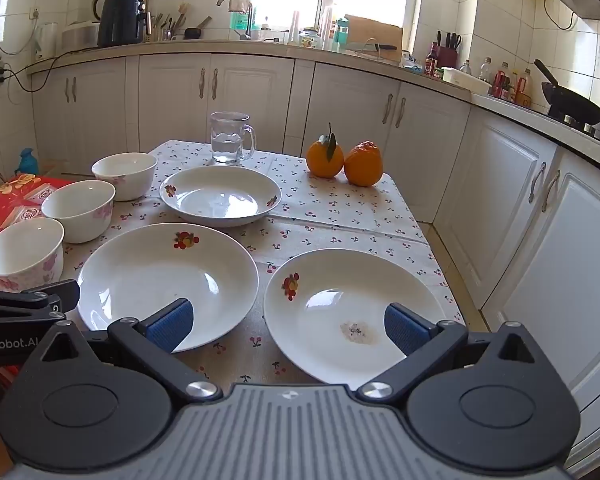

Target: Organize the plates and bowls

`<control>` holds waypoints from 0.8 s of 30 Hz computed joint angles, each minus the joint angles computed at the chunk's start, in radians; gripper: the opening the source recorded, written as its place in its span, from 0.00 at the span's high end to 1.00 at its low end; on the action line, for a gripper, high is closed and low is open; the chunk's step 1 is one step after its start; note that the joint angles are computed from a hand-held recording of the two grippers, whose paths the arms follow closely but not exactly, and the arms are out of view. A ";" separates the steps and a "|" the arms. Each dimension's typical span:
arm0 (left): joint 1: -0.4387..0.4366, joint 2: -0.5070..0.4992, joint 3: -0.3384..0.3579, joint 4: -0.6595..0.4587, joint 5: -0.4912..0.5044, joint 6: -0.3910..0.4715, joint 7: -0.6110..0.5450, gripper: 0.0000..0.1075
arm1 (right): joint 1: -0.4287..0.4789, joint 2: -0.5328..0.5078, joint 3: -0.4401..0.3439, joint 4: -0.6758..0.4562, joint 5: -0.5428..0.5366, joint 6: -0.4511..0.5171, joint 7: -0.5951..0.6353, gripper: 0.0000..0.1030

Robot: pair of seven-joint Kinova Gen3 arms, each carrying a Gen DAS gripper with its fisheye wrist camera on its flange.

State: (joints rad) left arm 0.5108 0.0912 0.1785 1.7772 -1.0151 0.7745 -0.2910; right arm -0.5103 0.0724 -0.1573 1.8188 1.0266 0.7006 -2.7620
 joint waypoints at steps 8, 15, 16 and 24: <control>0.008 0.012 0.001 0.008 -0.022 -0.002 0.033 0.05 | -0.001 0.000 -0.001 -0.001 -0.002 0.004 0.003 0.00; 0.003 0.007 -0.009 0.005 -0.001 -0.015 0.013 0.05 | -0.001 0.000 -0.001 -0.002 -0.002 0.003 0.003 0.00; 0.003 0.007 -0.008 0.006 -0.001 -0.016 0.013 0.05 | -0.001 0.001 -0.001 -0.003 -0.004 0.003 0.005 0.00; -0.002 0.005 -0.007 0.004 0.009 -0.017 0.003 0.05 | -0.002 0.001 -0.001 -0.005 -0.007 0.006 0.010 0.00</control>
